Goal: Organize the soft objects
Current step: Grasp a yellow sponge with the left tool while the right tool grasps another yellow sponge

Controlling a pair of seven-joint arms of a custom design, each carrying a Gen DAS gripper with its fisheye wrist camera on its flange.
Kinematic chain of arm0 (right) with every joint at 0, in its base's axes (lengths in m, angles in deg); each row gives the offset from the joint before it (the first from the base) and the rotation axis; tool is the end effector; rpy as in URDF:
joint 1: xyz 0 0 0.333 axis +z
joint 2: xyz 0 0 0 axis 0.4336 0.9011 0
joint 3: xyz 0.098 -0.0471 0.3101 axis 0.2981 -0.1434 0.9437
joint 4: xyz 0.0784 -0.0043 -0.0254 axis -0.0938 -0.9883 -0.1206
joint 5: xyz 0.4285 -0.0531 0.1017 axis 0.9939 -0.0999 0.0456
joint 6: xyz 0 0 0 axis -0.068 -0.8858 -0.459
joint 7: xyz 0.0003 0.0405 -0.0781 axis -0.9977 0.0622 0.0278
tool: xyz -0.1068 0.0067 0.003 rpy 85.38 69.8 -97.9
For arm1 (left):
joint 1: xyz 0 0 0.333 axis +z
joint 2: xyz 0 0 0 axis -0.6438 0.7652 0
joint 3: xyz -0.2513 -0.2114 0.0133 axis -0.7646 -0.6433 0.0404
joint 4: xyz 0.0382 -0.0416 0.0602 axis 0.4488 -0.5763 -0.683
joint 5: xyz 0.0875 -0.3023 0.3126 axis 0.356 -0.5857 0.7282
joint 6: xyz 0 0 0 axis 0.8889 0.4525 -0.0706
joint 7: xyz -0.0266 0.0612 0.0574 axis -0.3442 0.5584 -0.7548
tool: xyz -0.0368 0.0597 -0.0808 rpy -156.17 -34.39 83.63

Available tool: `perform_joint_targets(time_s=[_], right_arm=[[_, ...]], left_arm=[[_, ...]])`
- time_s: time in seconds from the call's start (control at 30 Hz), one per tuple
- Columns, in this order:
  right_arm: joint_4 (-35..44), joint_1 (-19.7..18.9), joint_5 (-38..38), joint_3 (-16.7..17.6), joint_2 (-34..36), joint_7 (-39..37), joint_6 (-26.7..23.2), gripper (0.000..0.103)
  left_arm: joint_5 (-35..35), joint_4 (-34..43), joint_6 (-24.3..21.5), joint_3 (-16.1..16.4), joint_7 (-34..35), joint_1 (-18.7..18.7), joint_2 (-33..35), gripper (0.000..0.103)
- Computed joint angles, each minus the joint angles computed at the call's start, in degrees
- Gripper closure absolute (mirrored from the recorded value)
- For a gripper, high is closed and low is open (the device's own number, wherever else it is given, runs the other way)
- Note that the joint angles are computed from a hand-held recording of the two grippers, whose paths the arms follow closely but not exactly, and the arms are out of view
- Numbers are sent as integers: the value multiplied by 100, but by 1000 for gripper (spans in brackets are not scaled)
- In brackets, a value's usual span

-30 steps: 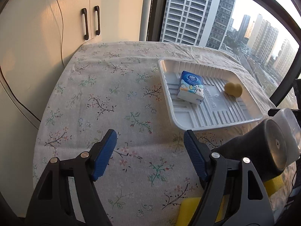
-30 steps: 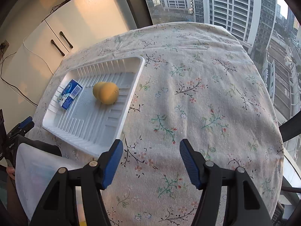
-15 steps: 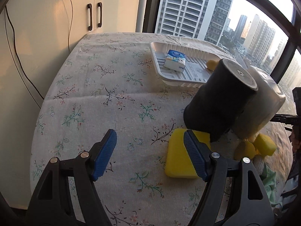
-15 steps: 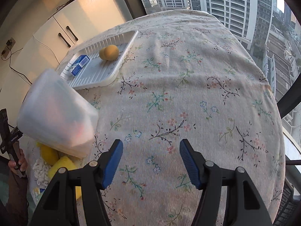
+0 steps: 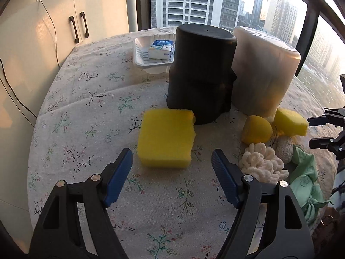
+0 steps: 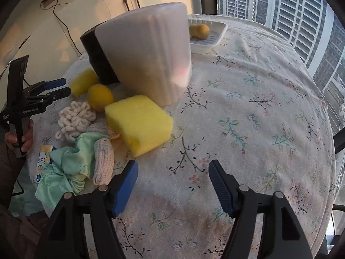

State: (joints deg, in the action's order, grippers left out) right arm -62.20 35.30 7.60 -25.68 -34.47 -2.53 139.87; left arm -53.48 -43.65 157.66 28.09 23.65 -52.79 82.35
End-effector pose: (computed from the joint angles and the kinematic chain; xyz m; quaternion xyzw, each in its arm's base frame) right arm 0.5368 0.0547 0.4805 -0.8508 0.4574 -0.0542 0.2529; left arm 0.5232 -0.2956 0.4739 -0.6295 0.7038 -0.2548 0.2086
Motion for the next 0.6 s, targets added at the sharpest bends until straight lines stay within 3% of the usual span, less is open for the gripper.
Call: perform_joint_targets(time_s=[0.13, 0.37, 0.5, 0.6], right_arm=[[45, 95, 137, 29, 57, -74, 54, 26], [489, 109, 725, 11, 537, -228, -39, 26], [716, 26, 889, 89, 815, -191, -204, 25], [796, -4, 1125, 137, 921, -361, -181, 25]], left_arm=[[325, 185, -118, -31, -314, 6, 179, 29], [576, 485, -429, 73, -448, -88, 473, 29], [283, 523, -302, 135, -151, -136, 564, 29], [494, 596, -387, 154, -341, -181, 625, 29]])
